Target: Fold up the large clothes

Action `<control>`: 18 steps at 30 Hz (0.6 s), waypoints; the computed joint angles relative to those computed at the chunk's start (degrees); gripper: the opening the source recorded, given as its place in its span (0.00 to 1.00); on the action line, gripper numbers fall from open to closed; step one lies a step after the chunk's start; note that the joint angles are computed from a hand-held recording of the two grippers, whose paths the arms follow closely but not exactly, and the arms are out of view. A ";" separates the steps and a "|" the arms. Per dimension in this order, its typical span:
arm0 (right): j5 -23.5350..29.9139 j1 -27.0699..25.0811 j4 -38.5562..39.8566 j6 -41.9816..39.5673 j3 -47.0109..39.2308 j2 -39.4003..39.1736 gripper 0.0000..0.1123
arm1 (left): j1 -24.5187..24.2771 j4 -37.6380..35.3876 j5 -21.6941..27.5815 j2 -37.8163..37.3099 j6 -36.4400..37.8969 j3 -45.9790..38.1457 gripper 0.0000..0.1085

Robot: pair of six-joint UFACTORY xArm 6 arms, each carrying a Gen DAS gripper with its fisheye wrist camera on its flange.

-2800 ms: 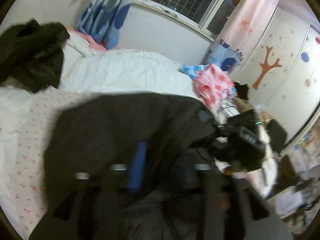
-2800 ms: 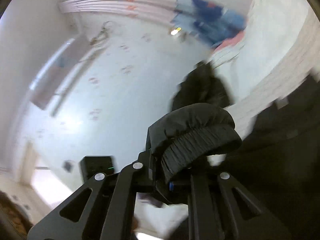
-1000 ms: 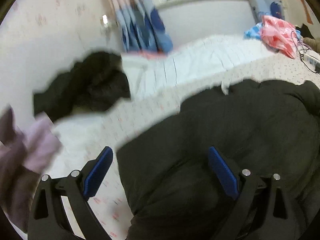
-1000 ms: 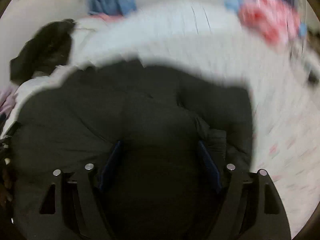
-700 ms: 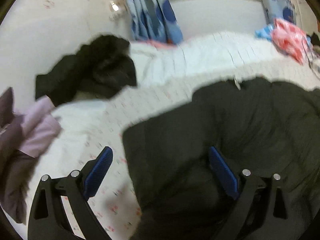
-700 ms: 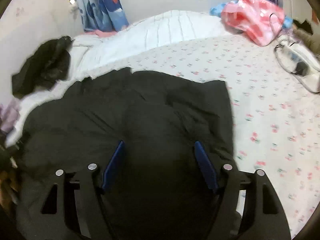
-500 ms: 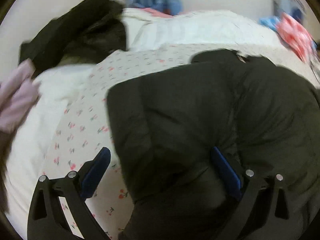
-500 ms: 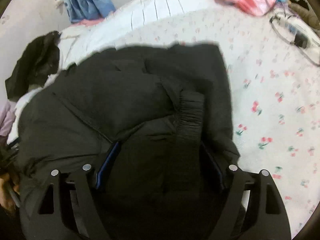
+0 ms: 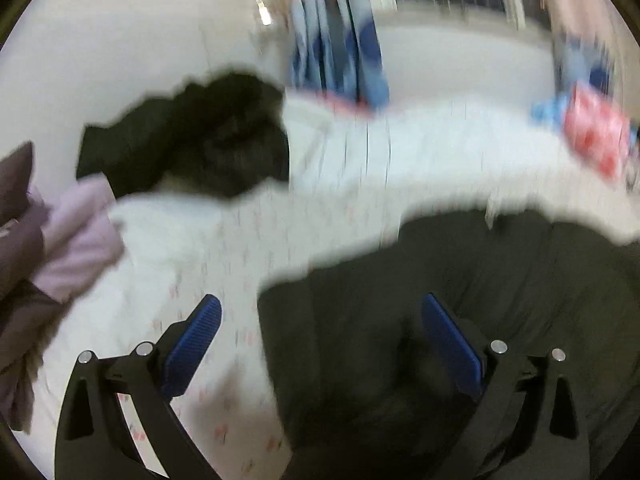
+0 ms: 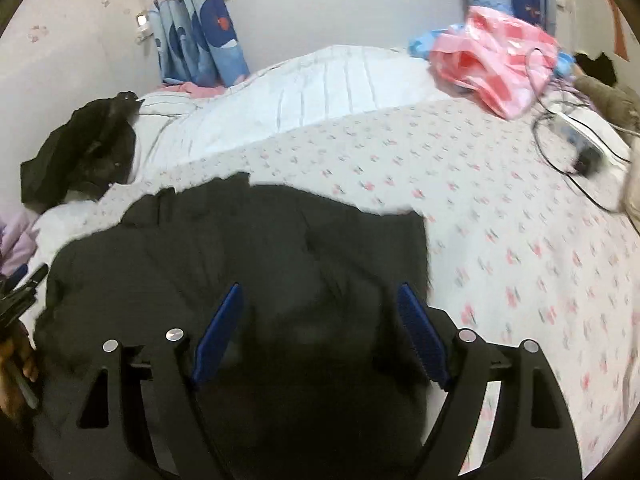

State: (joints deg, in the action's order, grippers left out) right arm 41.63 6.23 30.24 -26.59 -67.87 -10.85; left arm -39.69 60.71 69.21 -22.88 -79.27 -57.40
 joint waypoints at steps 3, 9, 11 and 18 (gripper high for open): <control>-1.46 2.28 -10.41 6.92 -5.10 8.25 0.69 | 3.06 -5.57 -3.71 3.46 5.88 -2.05 0.88; 1.88 1.57 -11.07 7.39 -7.81 14.02 0.86 | 8.96 -21.57 -10.88 6.97 15.74 -0.12 0.90; -0.53 1.30 -10.77 5.97 -5.14 10.36 0.78 | 6.06 -16.79 -6.96 5.80 11.48 -0.48 0.89; -2.42 1.03 -7.65 -0.82 5.64 3.36 0.86 | 3.79 -10.07 -5.41 5.08 8.16 0.31 0.90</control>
State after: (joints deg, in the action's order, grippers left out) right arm 39.21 7.26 22.59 -27.41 -62.24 -7.49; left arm -35.91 50.64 63.80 -17.80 -71.11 -57.10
